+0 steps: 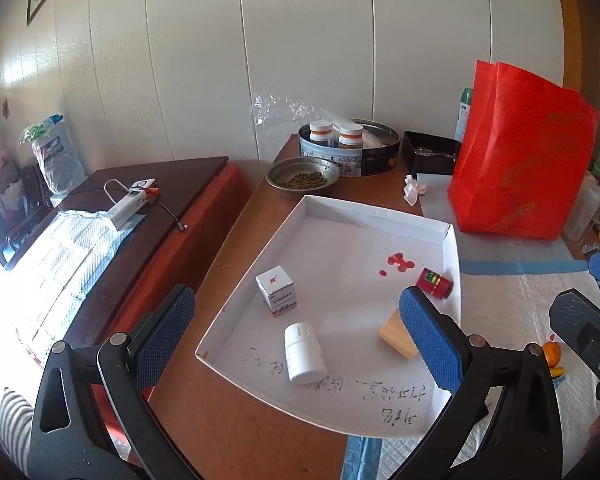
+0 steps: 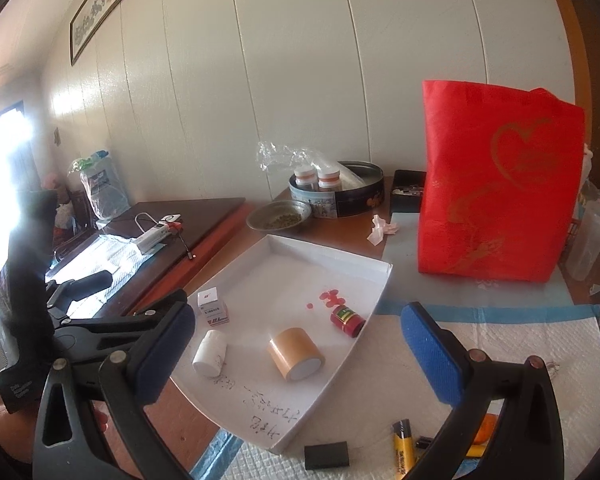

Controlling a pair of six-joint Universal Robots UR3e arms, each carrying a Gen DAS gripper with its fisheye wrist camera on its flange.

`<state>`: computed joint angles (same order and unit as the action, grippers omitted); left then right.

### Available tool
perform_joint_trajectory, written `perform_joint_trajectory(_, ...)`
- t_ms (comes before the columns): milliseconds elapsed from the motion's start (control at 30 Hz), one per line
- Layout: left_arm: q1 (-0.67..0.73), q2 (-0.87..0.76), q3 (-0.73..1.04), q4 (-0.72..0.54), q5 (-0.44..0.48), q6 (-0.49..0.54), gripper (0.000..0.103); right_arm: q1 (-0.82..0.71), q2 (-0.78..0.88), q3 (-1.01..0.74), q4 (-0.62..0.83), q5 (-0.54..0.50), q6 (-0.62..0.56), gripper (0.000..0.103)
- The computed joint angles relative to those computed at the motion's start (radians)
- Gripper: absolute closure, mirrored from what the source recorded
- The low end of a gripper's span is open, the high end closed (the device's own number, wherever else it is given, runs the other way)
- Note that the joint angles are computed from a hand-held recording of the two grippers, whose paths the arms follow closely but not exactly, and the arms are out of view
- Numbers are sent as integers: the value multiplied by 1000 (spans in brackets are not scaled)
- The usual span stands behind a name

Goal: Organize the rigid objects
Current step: 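Withdraw both tools from the tray back over the pad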

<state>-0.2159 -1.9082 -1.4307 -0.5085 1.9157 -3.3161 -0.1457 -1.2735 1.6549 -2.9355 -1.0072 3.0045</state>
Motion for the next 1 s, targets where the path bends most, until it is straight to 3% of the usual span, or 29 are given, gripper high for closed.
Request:
perform_joint_trajectory(367,-104,-75,103,-59,20,-38,0,-107,-96,114,3,29,-51,0)
perform_joint_trajectory(1000,-281,-319,485,-258,57,-86,0,-352,-178,201,77,165,-156,0)
